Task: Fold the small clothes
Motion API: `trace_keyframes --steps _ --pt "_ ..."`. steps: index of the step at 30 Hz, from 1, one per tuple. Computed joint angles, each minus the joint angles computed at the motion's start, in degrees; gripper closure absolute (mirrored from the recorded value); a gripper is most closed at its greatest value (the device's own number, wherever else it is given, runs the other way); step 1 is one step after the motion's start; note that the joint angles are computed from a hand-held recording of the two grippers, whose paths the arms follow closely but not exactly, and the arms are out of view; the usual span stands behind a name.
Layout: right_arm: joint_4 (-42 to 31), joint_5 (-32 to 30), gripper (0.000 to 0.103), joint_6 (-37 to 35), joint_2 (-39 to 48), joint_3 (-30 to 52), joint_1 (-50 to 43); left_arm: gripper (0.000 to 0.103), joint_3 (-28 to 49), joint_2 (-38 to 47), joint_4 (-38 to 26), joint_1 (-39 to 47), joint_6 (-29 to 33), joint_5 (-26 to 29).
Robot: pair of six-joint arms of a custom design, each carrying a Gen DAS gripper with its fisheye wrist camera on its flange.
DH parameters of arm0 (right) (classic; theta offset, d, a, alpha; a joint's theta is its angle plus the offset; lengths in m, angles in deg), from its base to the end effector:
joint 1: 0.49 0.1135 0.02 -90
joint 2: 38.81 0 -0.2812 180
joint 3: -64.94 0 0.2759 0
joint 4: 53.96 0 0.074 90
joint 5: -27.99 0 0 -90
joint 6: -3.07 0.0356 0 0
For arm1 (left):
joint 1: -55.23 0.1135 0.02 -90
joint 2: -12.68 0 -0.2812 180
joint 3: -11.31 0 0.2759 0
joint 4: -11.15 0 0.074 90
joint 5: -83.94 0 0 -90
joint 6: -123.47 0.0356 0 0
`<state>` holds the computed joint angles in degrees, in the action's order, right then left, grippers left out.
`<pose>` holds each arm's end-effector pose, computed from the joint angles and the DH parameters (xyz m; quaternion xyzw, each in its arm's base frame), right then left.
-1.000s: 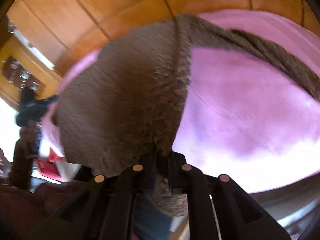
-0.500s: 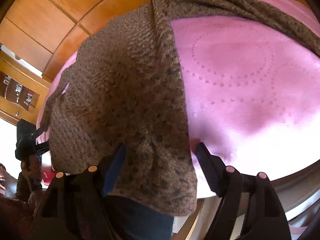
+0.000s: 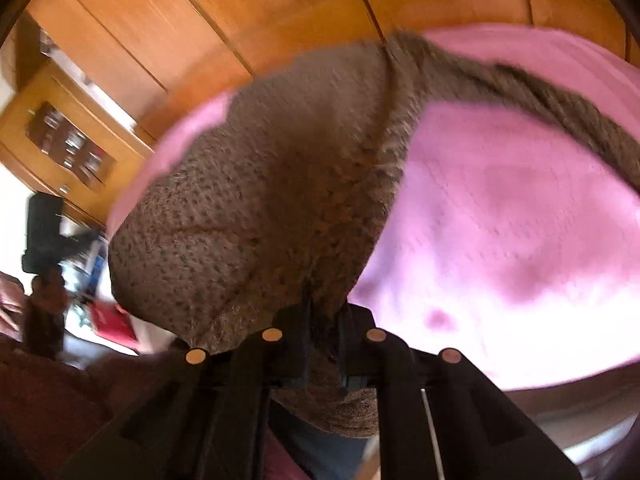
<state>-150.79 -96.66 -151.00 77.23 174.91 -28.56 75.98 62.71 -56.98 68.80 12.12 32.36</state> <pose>0.3578 -0.1679 0.2363 -0.2613 0.9125 0.2825 0.1387 0.1675 0.0177 0.3168 -0.1708 0.8864 -0.3318 0.2739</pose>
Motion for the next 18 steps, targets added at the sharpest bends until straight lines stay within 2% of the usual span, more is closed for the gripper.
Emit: trace_keyframes --steps 1,3,5,9,11,13,14,16,18 --pt "2.87 1.7 0.085 2.09 0.05 -0.96 0.07 0.05 -1.57 -0.71 -0.24 1.26 -1.18 -2.39" --pt "4.38 1.86 0.051 5.0 1.55 -1.01 -0.02 0.049 -4.57 -0.93 0.06 3.7 -1.31 -4.51" --pt "5.91 0.85 0.043 6.38 1.56 -1.24 -0.54 0.049 -7.96 -0.19 3.4 3.6 -2.86 -5.35" --pt "10.96 0.11 0.042 10.01 1.04 -3.55 0.91 0.049 -10.79 3.02 12.88 -3.0 -9.56 -8.46" --pt "12.71 1.99 0.044 10.77 1.73 -4.47 2.02 0.049 -9.24 5.56 13.79 -9.78 -9.78 -16.06" --pt "14.85 3.07 0.044 10.56 1.26 -5.68 2.82 0.051 -4.58 11.37 10.69 -17.84 -9.34 -29.42" --pt "13.43 1.46 0.047 11.9 2.89 -3.14 2.02 0.051 -3.8 13.0 10.04 -20.1 -9.39 -33.81" --pt "12.84 -1.53 0.048 16.94 5.92 1.85 -0.18 0.051 -3.67 12.91 10.49 -21.96 -9.35 -37.73" --pt "13.54 -4.73 0.054 25.76 10.92 9.64 -3.1 0.051 -4.05 11.51 11.27 -22.63 -10.01 -40.53"
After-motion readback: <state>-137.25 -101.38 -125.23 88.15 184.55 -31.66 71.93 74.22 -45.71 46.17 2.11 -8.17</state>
